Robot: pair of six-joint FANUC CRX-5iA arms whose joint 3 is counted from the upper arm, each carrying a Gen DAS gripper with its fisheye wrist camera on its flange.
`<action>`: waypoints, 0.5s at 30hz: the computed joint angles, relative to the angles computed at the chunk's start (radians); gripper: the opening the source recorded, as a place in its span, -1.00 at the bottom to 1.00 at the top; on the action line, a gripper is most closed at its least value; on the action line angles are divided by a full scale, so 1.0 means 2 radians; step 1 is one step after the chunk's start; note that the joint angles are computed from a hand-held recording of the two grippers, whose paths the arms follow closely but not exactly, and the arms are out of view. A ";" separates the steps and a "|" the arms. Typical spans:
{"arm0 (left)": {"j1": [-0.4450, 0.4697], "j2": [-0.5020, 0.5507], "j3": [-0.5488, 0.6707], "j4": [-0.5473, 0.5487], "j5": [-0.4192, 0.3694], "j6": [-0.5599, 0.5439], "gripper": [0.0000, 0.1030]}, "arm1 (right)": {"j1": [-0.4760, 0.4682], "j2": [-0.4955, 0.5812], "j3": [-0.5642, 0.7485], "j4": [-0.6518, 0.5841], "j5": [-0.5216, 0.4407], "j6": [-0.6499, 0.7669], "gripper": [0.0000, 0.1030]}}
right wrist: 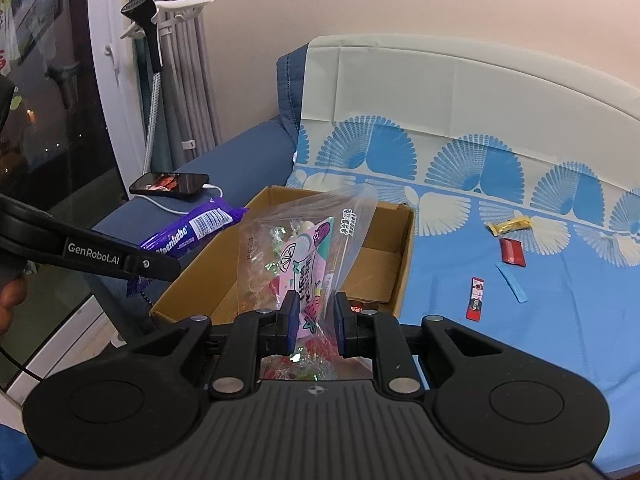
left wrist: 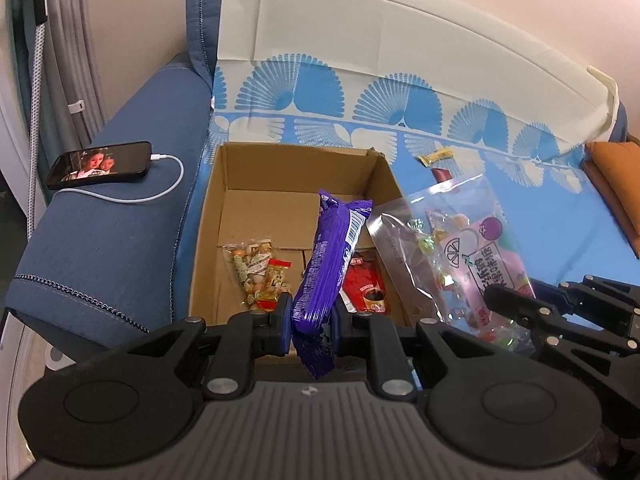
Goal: Organize snacks
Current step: 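Carry the pink candy bag and purple chocolate bar over the box with both tools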
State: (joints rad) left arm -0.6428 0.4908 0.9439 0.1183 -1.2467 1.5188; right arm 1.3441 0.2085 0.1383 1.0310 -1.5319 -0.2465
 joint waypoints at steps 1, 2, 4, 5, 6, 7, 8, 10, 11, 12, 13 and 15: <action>0.001 0.000 0.000 0.001 0.000 0.000 -0.60 | -0.001 0.001 0.002 -0.002 0.001 0.002 -0.62; 0.003 0.001 0.000 0.004 0.001 0.001 -0.60 | -0.003 0.002 0.005 -0.004 0.002 0.006 -0.61; 0.004 0.004 0.002 0.005 -0.001 0.003 -0.60 | -0.006 0.003 0.006 -0.007 0.004 0.011 -0.62; 0.005 0.007 0.005 0.007 -0.002 0.003 -0.60 | -0.008 0.003 0.008 -0.009 0.005 0.014 -0.62; 0.005 0.010 0.008 0.008 -0.005 0.004 -0.60 | -0.009 0.004 0.009 -0.010 0.006 0.016 -0.61; 0.006 0.012 0.011 0.008 -0.006 0.006 -0.60 | -0.011 0.004 0.009 -0.012 0.007 0.017 -0.61; 0.006 0.014 0.014 0.008 -0.008 0.008 -0.60 | -0.013 0.004 0.010 -0.013 0.008 0.018 -0.61; 0.007 0.023 0.026 0.008 -0.014 0.012 -0.60 | -0.018 0.006 0.013 -0.017 0.009 0.021 -0.61; 0.008 0.027 0.032 0.008 -0.017 0.014 -0.60 | -0.020 0.007 0.014 -0.019 0.011 0.021 -0.61; 0.008 0.032 0.039 0.007 -0.020 0.016 -0.60 | -0.023 0.007 0.014 -0.020 0.013 0.022 -0.61; 0.008 0.036 0.045 0.006 -0.023 0.017 -0.60 | -0.026 0.008 0.015 -0.022 0.014 0.022 -0.61; 0.008 0.048 0.061 0.004 -0.031 0.021 -0.60 | -0.032 0.008 0.014 -0.025 0.020 0.022 -0.61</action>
State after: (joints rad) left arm -0.6272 0.5858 1.0652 0.1255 -1.3095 1.5600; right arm 1.2808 0.2238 0.1669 0.9804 -1.4914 -0.2022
